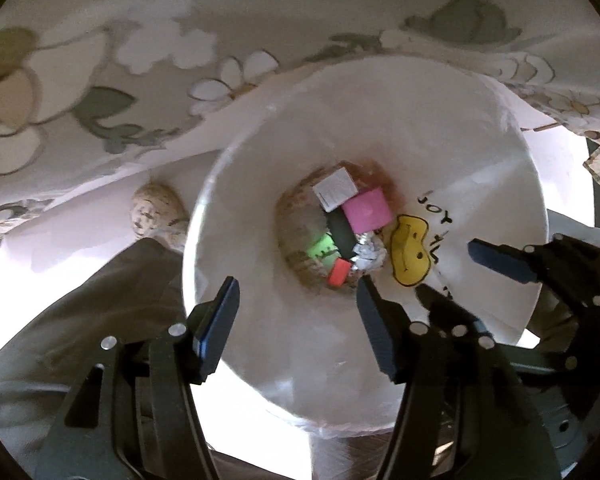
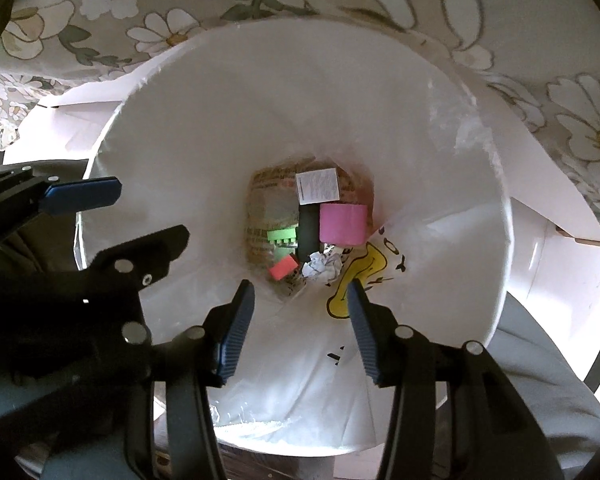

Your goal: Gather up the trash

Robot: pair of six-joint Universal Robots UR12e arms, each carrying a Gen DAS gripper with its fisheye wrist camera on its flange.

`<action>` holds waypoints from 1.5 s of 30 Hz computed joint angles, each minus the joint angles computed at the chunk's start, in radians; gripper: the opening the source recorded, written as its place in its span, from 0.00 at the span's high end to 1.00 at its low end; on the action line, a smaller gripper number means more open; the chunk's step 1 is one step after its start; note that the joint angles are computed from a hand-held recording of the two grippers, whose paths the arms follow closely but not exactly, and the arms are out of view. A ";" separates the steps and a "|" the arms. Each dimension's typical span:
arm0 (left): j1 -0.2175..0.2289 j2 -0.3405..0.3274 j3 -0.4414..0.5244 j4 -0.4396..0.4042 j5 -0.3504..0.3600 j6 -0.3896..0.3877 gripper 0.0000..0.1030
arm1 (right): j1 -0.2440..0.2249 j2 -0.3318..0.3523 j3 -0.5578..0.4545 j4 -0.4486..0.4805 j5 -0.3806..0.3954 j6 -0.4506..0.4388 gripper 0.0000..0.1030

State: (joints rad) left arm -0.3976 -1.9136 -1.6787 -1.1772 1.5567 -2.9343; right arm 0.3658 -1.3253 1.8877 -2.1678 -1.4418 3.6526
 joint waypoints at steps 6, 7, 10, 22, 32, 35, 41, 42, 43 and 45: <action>0.002 0.046 -0.024 0.074 0.023 0.017 0.39 | 0.005 -0.028 0.006 -0.023 -0.009 0.008 0.51; 0.002 0.055 -0.027 0.079 0.027 0.028 0.38 | 0.006 -0.031 0.005 -0.025 -0.011 0.008 0.51; 0.001 0.086 -0.043 0.109 0.037 0.046 0.38 | 0.014 -0.057 0.008 -0.038 -0.024 0.012 0.51; 0.030 0.217 -0.060 0.193 -0.017 0.060 0.34 | 0.047 -0.185 0.010 -0.078 -0.108 0.020 0.48; 0.038 0.336 -0.095 0.285 -0.060 0.041 0.28 | 0.112 -0.268 -0.014 -0.115 -0.249 0.023 0.35; 0.039 0.372 -0.110 0.317 -0.053 0.030 0.26 | 0.140 -0.293 -0.015 -0.139 -0.317 0.027 0.23; 0.042 0.429 -0.131 0.355 -0.043 0.011 0.24 | 0.196 -0.331 -0.018 -0.159 -0.463 0.065 0.14; 0.042 0.441 -0.137 0.366 -0.041 0.011 0.24 | 0.204 -0.342 -0.016 -0.164 -0.481 0.070 0.13; 0.040 0.450 -0.144 0.379 -0.037 0.011 0.23 | 0.207 -0.350 -0.013 -0.167 -0.486 0.069 0.13; 0.042 0.471 -0.155 0.397 -0.033 0.017 0.23 | 0.229 -0.361 -0.016 -0.169 -0.530 0.072 0.12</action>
